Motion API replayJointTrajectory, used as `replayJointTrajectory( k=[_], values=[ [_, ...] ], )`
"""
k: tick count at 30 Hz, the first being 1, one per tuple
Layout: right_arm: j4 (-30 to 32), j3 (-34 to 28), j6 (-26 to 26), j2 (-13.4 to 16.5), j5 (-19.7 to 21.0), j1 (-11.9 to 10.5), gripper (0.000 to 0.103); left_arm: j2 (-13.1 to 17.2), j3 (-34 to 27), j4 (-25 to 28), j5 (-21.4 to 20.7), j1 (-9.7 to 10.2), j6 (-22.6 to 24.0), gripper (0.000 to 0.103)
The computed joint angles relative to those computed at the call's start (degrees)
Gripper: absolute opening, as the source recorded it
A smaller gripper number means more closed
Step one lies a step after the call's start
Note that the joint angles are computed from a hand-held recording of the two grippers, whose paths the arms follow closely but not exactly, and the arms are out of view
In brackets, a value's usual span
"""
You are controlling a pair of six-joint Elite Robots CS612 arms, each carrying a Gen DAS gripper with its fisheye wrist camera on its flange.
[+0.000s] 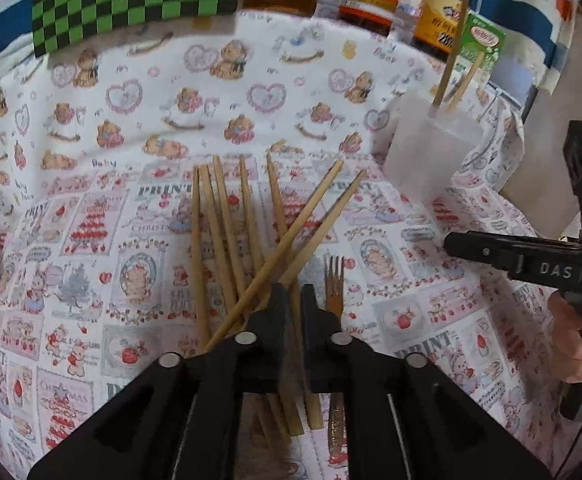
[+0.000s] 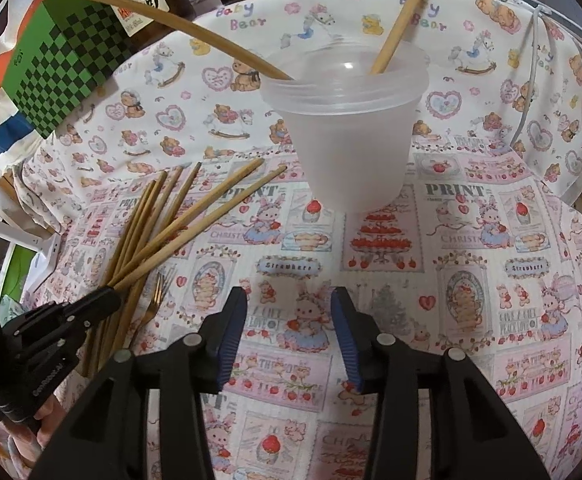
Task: Organize utensils
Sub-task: 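Gather several chopsticks into the left tool and lift the bundle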
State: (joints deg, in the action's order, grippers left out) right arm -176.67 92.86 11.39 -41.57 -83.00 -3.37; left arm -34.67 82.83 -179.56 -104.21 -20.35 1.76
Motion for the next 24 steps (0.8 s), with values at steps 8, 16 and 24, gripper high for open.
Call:
replayJointTrajectory(
  k=[8,16,24],
  values=[
    [0.35,-0.07,-0.13,-0.04,-0.17,0.07,0.044,0.16,-0.38,0.06,1.75,0.02,-1.61,0.012],
    [0.98,-0.46,-0.41,0.19,-0.63,0.21,0.045,0.34,-0.51,-0.14,3.7,-0.08,-2.13,0.029],
    [1.57,-0.65,-0.92,0.2,-0.67,0.29,0.046,0.4,-1.07,3.02,1.34,0.22,-1.37,0.031]
  ],
)
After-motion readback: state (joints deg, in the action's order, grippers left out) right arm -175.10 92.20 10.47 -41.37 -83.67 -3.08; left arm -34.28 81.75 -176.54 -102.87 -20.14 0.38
